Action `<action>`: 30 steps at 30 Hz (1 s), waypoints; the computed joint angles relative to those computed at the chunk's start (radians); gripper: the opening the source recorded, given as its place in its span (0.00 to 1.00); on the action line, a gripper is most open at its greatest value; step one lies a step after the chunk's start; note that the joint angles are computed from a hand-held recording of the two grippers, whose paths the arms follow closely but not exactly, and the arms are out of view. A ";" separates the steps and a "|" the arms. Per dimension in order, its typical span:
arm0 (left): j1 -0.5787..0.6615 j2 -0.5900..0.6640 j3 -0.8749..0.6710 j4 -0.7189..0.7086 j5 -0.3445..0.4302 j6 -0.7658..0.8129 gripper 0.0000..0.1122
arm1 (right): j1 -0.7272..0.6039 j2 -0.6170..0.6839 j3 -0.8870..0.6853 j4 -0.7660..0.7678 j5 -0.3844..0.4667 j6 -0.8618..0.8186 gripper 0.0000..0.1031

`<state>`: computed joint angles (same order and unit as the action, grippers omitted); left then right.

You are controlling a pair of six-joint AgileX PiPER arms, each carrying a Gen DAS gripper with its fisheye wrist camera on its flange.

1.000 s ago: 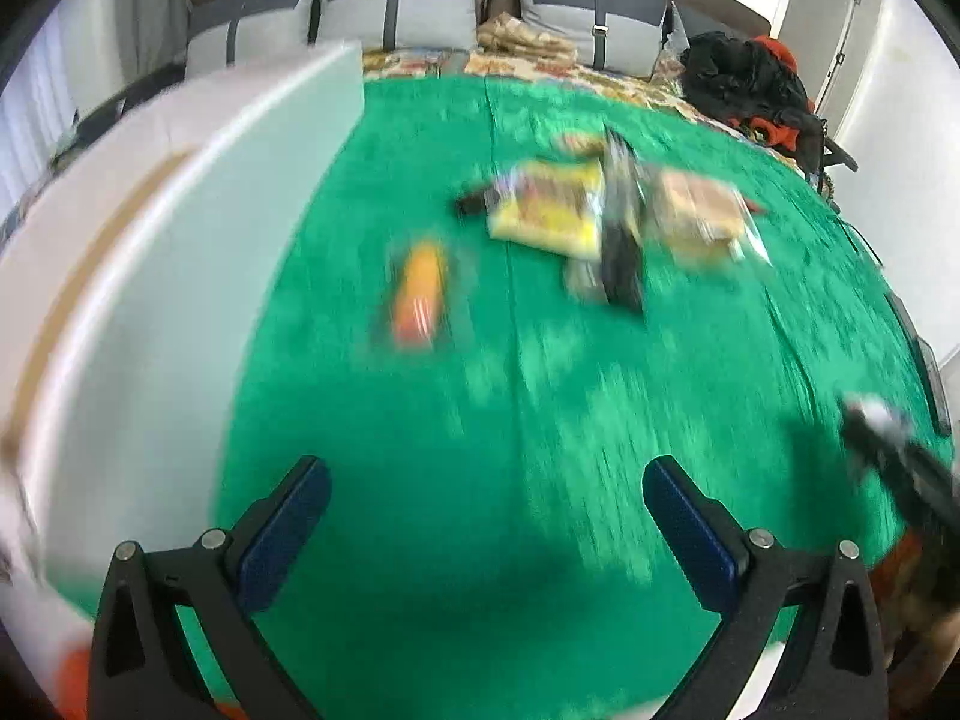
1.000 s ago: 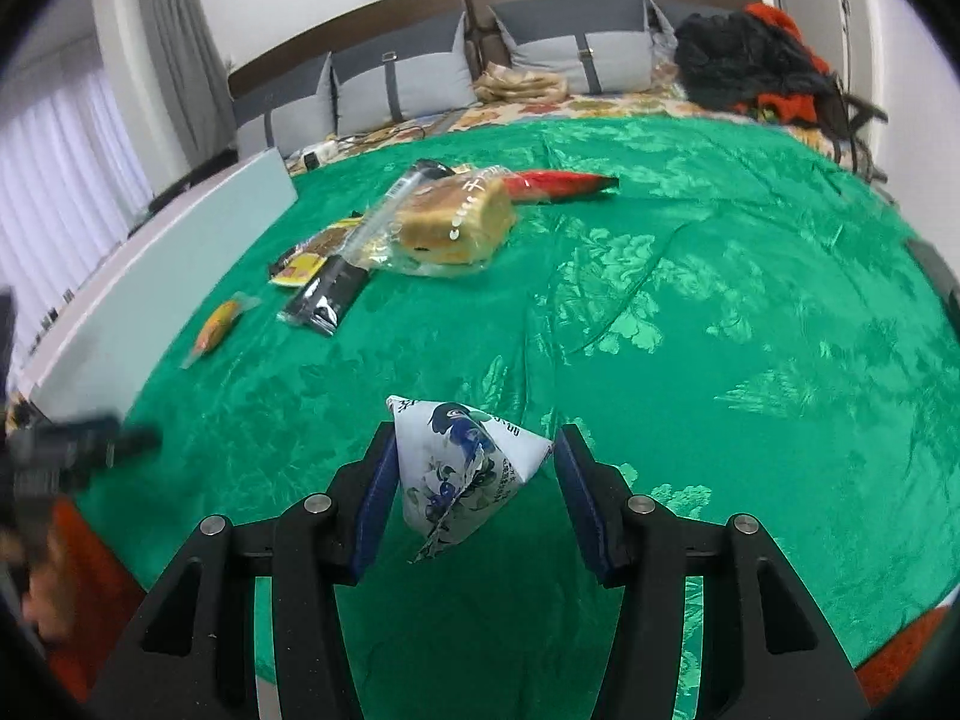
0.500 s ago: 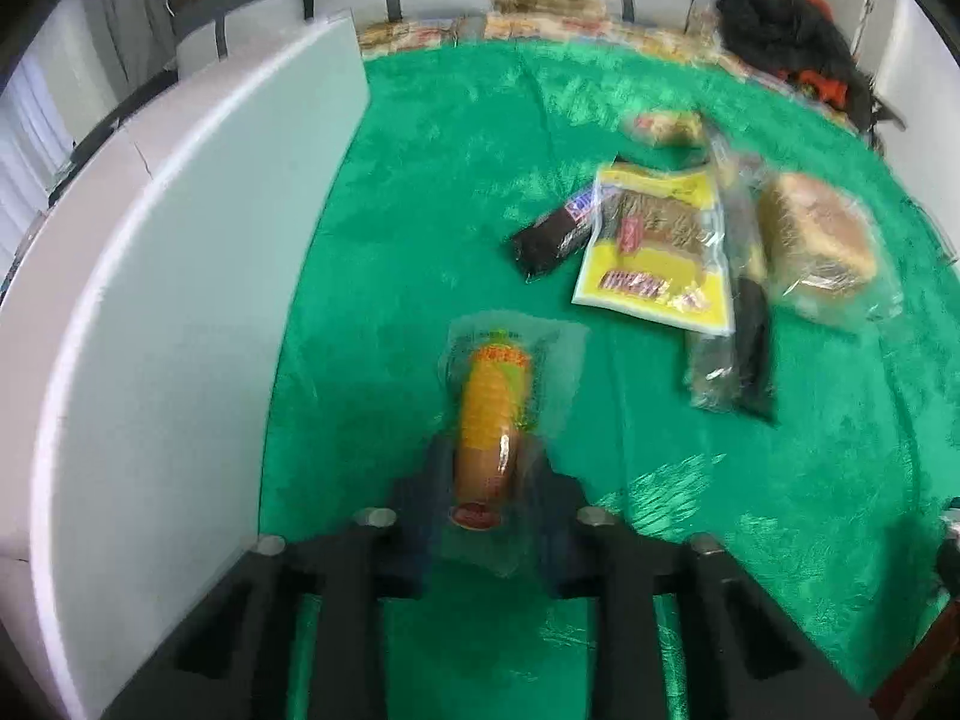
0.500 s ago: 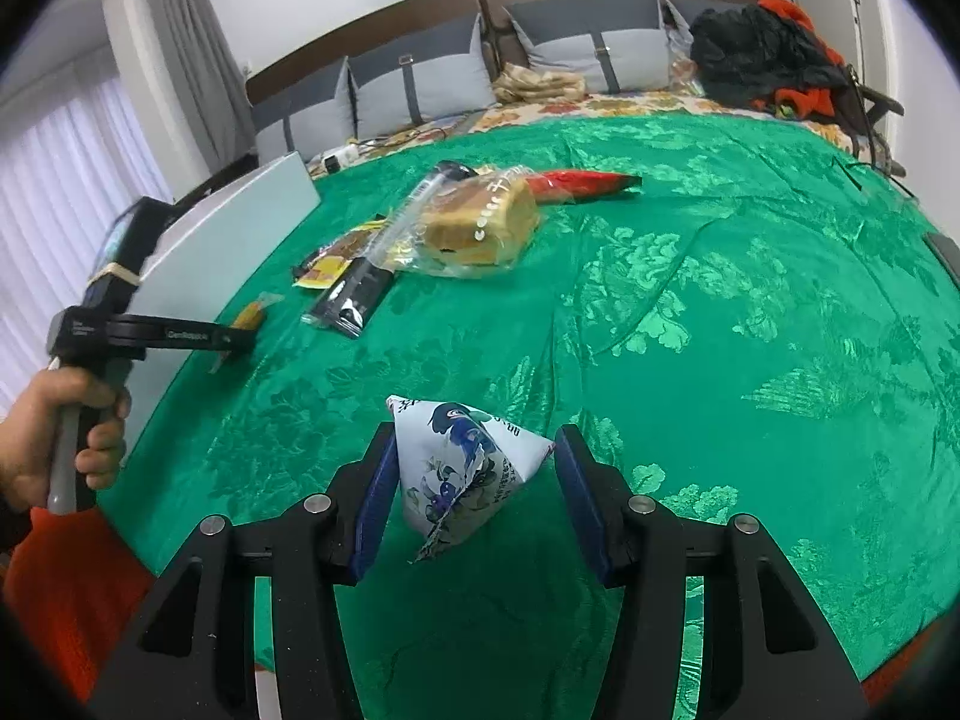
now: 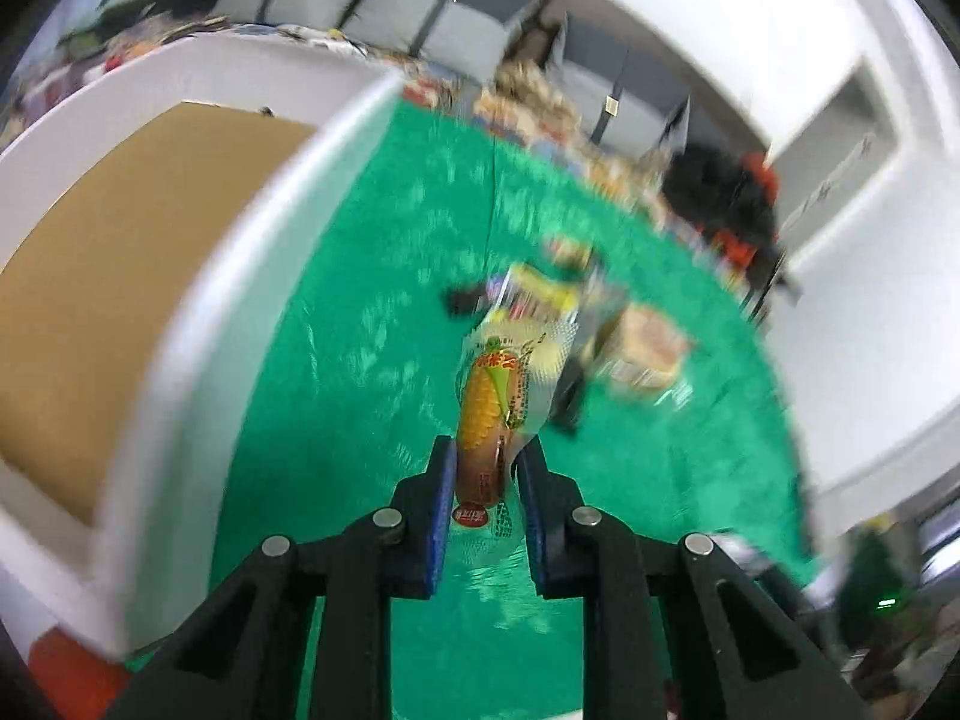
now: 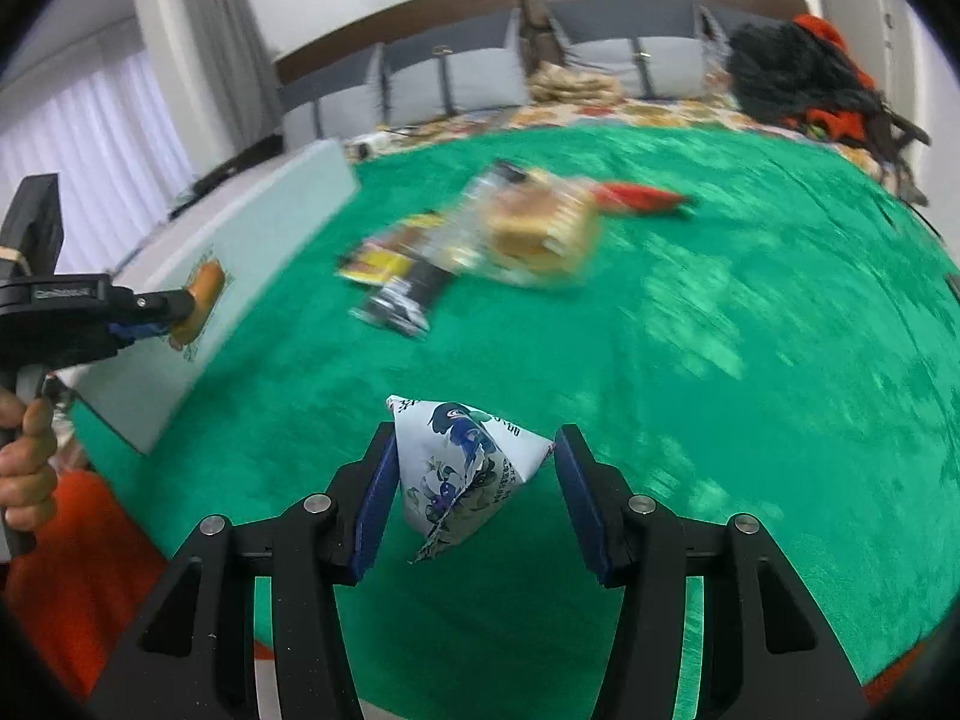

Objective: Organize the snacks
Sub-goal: 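Carry both snacks over the white box and open both tools to drop them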

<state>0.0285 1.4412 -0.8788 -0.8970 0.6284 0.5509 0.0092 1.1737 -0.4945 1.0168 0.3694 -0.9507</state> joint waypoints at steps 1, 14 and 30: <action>0.068 -0.034 -0.013 -0.028 0.059 0.021 0.17 | 0.059 0.005 -0.052 -0.071 0.004 0.100 0.53; 0.479 0.085 -0.333 0.230 0.190 0.035 0.07 | 0.529 0.584 -1.152 -0.395 0.300 0.739 0.53; -0.370 0.044 0.131 0.787 -0.140 -0.458 0.66 | 0.108 0.168 -0.383 -0.163 0.208 0.315 0.54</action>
<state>-0.3420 1.4853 -0.7482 -0.1097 0.4883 0.0933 0.1173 1.3420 -0.8773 0.8543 0.5771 -0.6353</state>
